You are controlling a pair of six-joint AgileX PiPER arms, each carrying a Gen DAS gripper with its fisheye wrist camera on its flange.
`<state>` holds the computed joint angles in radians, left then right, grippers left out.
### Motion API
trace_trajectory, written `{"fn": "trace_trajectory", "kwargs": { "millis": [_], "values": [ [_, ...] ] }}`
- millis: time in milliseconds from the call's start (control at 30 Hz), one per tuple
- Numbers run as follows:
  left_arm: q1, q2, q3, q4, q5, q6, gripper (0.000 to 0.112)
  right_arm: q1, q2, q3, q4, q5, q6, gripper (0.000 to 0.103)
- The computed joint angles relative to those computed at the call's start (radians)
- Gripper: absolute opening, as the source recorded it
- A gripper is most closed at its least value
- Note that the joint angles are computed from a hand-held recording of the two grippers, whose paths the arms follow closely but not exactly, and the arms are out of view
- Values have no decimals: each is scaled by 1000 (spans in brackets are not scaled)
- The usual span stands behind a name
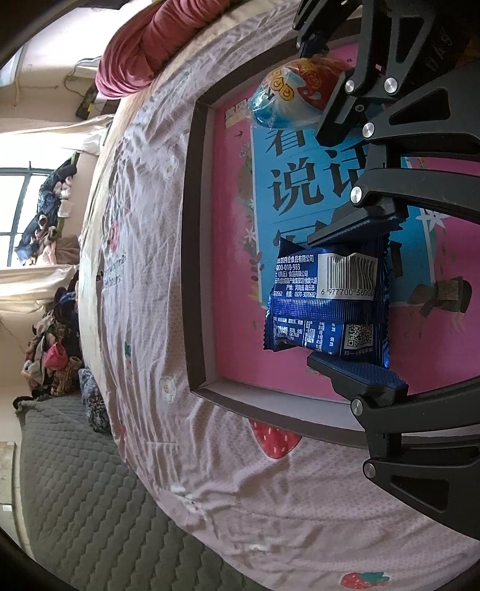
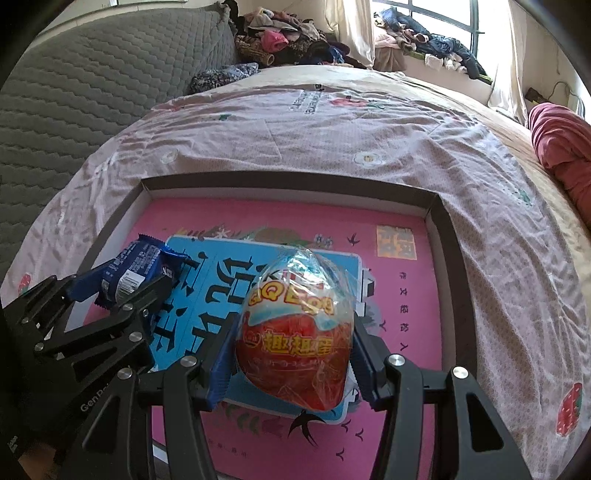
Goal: Organize objects
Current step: 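Lower the blue packet onto the book with the left tool while the right tool lowers the egg bag, then open the left tool on the packet while the right tool opens on the egg bag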
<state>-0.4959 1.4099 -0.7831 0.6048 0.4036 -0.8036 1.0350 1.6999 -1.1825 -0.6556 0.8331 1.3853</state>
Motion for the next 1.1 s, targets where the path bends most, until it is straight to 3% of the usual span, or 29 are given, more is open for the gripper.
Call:
{"fn": "trace_trajectory", "kwargs": {
  "millis": [433, 567, 733, 967, 1100],
  "values": [
    [-24, -2, -6, 40, 41, -43, 61, 2, 7, -7, 11, 15, -7, 56],
    [-49, -7, -7, 103, 71, -100, 70, -1, 7, -8, 21, 21, -9, 56],
    [-36, -23, -6, 65, 67, -60, 73, -5, 5, -6, 33, 19, -14, 56],
    [-32, -30, -10, 55, 86, -52, 75, 6, -7, -4, 17, 39, 10, 69],
    [-25, -41, -6, 37, 83, -29, 76, 11, -24, 3, 7, 43, 28, 70]
  ]
}}
